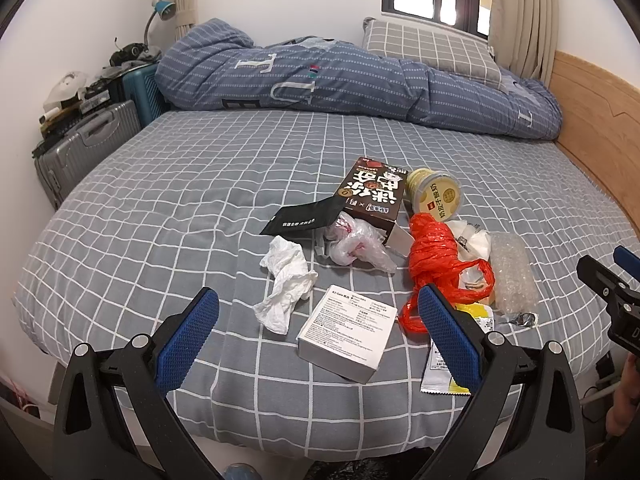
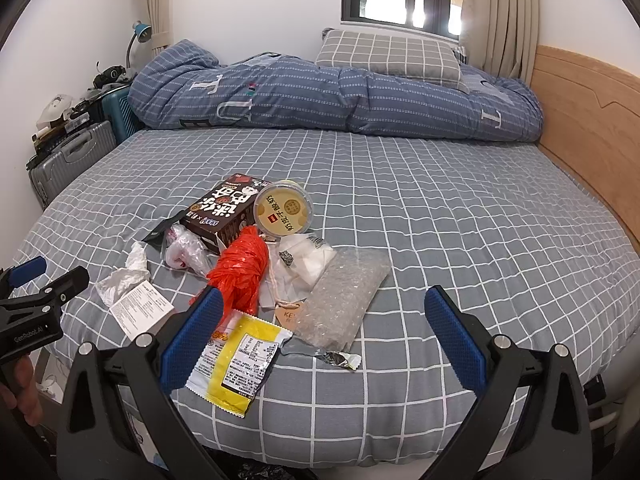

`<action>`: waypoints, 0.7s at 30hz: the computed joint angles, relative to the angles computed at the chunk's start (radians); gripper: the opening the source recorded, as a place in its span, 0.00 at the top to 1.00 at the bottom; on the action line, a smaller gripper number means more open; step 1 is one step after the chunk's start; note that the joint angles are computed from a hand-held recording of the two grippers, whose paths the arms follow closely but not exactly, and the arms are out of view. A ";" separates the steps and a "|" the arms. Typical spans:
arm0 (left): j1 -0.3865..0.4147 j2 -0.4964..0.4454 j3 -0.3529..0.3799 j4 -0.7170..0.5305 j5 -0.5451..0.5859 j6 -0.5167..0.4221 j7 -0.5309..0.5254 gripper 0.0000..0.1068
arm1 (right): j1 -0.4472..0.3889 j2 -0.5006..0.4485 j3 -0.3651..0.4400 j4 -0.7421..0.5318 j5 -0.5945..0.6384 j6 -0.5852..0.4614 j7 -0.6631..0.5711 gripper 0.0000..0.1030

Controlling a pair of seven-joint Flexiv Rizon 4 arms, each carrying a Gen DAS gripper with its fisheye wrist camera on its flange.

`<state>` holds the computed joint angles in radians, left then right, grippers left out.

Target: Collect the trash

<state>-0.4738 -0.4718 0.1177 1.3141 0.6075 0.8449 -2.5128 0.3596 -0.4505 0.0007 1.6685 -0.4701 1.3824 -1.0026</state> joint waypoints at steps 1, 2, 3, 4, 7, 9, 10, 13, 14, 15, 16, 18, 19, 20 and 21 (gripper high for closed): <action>0.000 0.001 0.000 0.001 0.000 0.001 0.000 0.09 | 0.003 0.000 -0.004 0.001 -0.003 0.001 0.003 0.06; -0.001 0.001 0.001 0.000 0.002 -0.001 -0.002 0.09 | 0.000 0.000 -0.001 0.000 0.000 -0.001 0.001 0.06; -0.001 0.001 0.000 0.001 0.002 -0.001 -0.002 0.09 | -0.001 0.000 0.000 -0.001 0.001 -0.001 0.000 0.06; 0.001 0.001 -0.001 0.001 0.000 0.000 0.000 0.09 | 0.002 0.001 -0.004 0.001 -0.003 0.001 0.003 0.06; -0.001 0.000 0.000 -0.001 0.002 -0.004 0.000 0.09 | 0.000 -0.001 -0.002 0.000 -0.001 0.002 0.000 0.06; -0.001 0.000 0.001 -0.001 0.004 -0.004 -0.002 0.09 | 0.001 -0.001 -0.003 0.000 -0.002 0.002 0.001 0.06; -0.001 0.001 0.001 0.001 0.004 -0.004 -0.002 0.09 | 0.002 -0.001 -0.004 0.001 -0.003 0.003 0.002 0.06; 0.005 -0.004 -0.003 0.001 -0.002 -0.005 0.008 0.09 | 0.004 -0.010 -0.010 -0.009 -0.011 -0.003 -0.002 0.06; 0.010 -0.010 -0.005 0.000 -0.009 -0.007 0.014 0.09 | 0.005 -0.019 -0.013 -0.018 -0.014 -0.009 -0.003 0.06; 0.014 -0.017 -0.007 -0.002 -0.017 -0.009 0.022 0.09 | 0.005 -0.028 -0.014 -0.029 -0.017 -0.020 -0.008 0.06; 0.018 -0.025 -0.009 -0.006 -0.025 -0.014 0.033 0.09 | 0.011 -0.036 -0.020 -0.036 -0.024 -0.027 -0.006 0.06; 0.032 -0.041 -0.019 -0.008 -0.053 -0.010 0.069 0.09 | 0.017 -0.062 -0.032 -0.057 -0.037 -0.045 -0.005 0.06; 0.037 -0.048 -0.021 -0.007 -0.064 -0.003 0.084 0.09 | 0.011 -0.074 -0.021 -0.072 -0.028 -0.064 -0.015 0.07; 0.043 -0.061 -0.024 -0.012 -0.080 -0.004 0.104 0.09 | -0.003 -0.089 0.002 -0.094 -0.010 -0.089 -0.038 0.09; 0.048 -0.070 -0.026 -0.013 -0.095 -0.003 0.119 0.09 | -0.009 -0.102 0.011 -0.110 0.002 -0.102 -0.050 0.09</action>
